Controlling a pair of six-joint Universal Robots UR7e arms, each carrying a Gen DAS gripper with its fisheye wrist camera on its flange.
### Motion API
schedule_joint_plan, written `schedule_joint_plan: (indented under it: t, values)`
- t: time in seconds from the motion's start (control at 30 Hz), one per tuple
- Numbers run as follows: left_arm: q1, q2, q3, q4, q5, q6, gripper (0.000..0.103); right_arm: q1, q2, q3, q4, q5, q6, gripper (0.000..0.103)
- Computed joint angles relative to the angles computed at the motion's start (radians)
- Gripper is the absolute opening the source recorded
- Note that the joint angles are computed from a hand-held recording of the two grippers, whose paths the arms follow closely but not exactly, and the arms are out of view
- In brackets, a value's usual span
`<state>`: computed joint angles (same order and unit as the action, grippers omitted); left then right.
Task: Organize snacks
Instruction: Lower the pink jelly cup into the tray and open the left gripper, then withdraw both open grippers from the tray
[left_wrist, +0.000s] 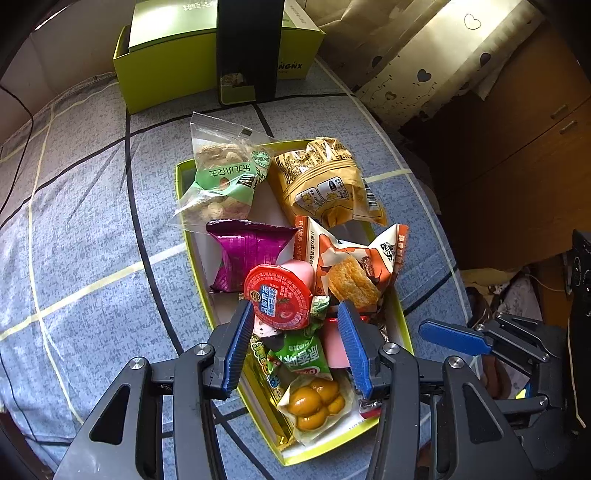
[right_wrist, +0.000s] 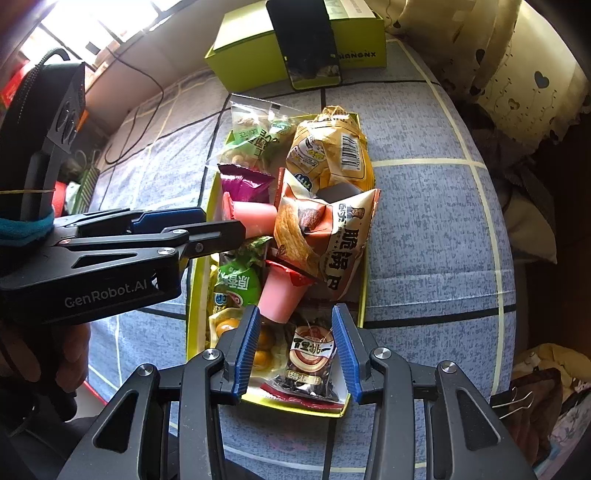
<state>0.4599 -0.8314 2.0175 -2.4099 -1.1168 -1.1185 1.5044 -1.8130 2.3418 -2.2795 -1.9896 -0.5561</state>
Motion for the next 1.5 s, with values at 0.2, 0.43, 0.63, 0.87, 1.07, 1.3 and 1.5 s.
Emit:
schedule_joint_plan:
  t: [0.2, 0.43, 0.63, 0.87, 1.07, 1.3, 1.5]
  values:
    - [-0.014, -0.024, 0.018, 0.000, 0.015, -0.019, 0.048, 0.013, 0.008, -0.003, 0.012, -0.002, 0.014, 0.039]
    - [-0.028, -0.049, 0.043, -0.004, 0.020, -0.037, 0.048, 0.030, 0.014, -0.001, 0.015, -0.007, 0.033, 0.039]
    - [-0.032, -0.062, 0.056, -0.003, 0.018, -0.043, 0.048, 0.052, 0.020, 0.000, 0.022, -0.021, 0.057, 0.039]
    - [-0.043, -0.091, 0.094, -0.007, 0.029, -0.065, 0.048, 0.064, 0.017, 0.004, 0.026, -0.017, 0.077, 0.039]
    - [-0.039, -0.094, 0.112, -0.012, 0.013, -0.068, 0.029, 0.058, 0.028, 0.021, 0.003, -0.035, 0.086, 0.021]
    - [-0.014, -0.061, 0.114, -0.025, -0.042, -0.036, 0.024, 0.035, 0.081, 0.036, -0.040, -0.075, 0.095, 0.015]
    - [0.000, -0.066, 0.128, 0.019, -0.045, -0.107, 0.024, -0.002, 0.022, 0.026, -0.030, -0.036, 0.081, 0.015]
